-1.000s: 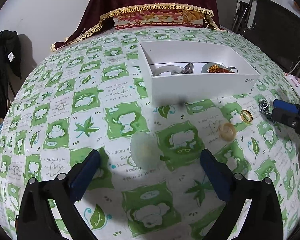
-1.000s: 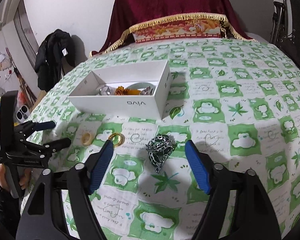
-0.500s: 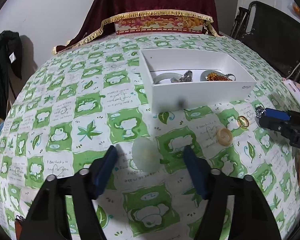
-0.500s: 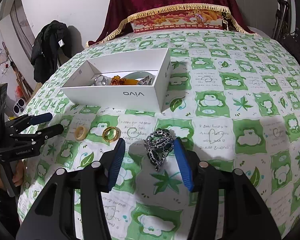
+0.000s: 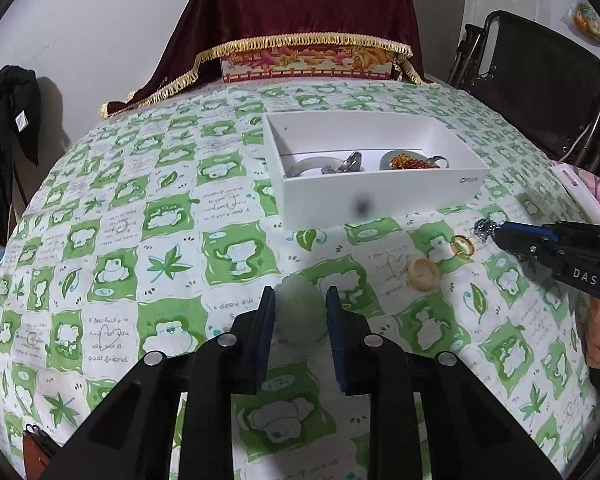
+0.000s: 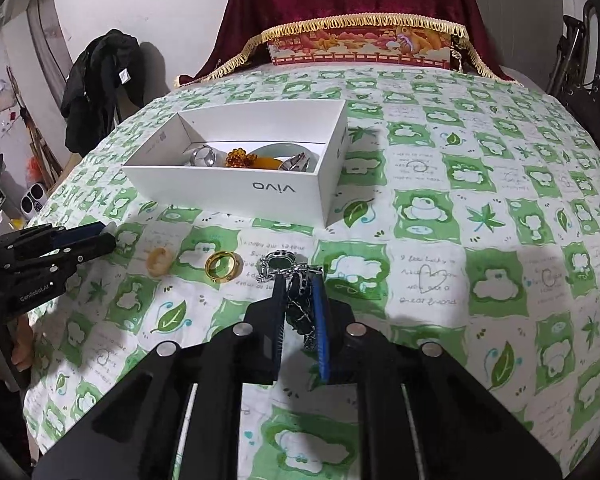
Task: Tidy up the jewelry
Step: 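Grasp the silver chain with the right gripper while the left approaches the pale jade ring, then carry the jade ring into the box with the left gripper while the right carries the chain there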
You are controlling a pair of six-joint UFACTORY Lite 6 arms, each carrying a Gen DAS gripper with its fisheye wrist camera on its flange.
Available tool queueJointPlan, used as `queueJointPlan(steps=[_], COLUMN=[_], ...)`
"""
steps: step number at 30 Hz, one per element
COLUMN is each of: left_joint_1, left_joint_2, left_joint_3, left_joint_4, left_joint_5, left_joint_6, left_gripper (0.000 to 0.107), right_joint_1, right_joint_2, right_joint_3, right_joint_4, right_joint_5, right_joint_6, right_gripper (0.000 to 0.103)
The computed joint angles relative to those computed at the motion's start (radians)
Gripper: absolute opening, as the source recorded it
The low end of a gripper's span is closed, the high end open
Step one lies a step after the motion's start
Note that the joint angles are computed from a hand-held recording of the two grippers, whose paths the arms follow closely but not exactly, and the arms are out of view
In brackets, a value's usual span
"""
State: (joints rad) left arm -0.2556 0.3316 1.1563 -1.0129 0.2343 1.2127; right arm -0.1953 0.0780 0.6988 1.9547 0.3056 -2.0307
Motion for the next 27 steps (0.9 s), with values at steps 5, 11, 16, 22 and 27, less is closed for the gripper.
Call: queueJointPlan(steps=[5,11,16,22,27], left_joint_1=[-0.001,0.007,0.010,0.006,-0.001], left_joint_2=[-0.029,-0.041,-0.067,-0.074,-0.075], left_joint_3=[-0.029,-0.037,-0.061,-0.049,-0.003], left_joint_4=[-0.103,-0.172,-0.278,-0.286,-0.238], left_joint_5=[-0.004,0.002,0.007,0.005,0.029], left_joint_6=[0.099,0.161,0.269,0.275,0.209], left_gripper=[0.026,0.026,0.026,0.026,0.026], right_joint_1=[-0.006,-0.014,-0.014,-0.032,-0.061], right_joint_2=[-0.029,-0.065,-0.100,-0.131,-0.158], right_joint_3=[-0.025,-0.056,-0.085,-0.109,-0.112], right_joint_4=[0.040,0.085,0.132,0.158,0.098], right_joint_5=[0.024,0.057,0.094,0.137,0.187], right_joint_6=[-0.042,-0.094,-0.149,-0.174,-0.104], right_gripper=[0.012,0.012,0.012,0.012,0.012])
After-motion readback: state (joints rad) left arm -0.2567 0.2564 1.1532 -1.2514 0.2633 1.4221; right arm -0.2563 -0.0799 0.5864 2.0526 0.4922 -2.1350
